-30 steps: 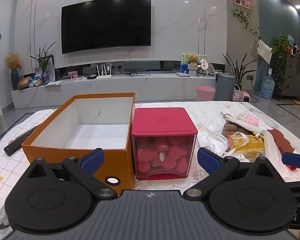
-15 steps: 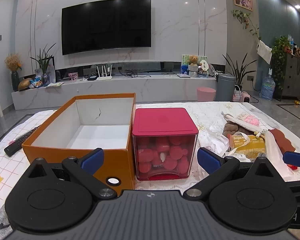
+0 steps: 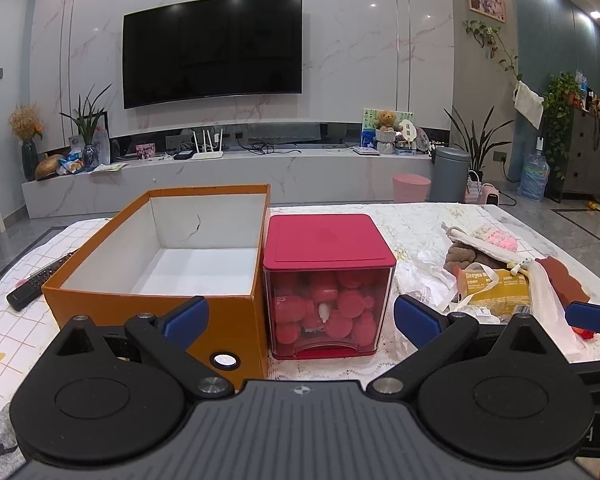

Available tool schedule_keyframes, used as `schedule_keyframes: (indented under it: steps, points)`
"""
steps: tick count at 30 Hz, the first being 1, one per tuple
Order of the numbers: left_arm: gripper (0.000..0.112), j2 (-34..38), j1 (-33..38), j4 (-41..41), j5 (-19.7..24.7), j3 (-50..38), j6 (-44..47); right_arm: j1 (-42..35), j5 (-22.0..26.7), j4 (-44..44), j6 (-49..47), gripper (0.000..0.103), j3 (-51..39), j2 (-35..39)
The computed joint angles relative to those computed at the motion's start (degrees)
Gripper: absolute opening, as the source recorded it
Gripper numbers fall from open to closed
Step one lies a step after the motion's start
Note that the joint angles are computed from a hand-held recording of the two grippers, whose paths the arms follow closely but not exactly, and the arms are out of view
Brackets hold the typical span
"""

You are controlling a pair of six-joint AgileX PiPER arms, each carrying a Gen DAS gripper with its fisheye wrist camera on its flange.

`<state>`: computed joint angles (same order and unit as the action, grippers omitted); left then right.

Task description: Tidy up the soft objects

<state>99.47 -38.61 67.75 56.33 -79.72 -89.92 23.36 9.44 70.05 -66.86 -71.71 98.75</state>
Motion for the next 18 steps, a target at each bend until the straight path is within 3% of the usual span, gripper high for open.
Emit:
schedule_keyframes:
  steps: [18]
  points:
    - [0.103, 0.46, 0.35, -0.55, -0.07, -0.26, 0.21, 0.08, 0.26, -8.08, 7.69, 0.1, -0.51, 0.06]
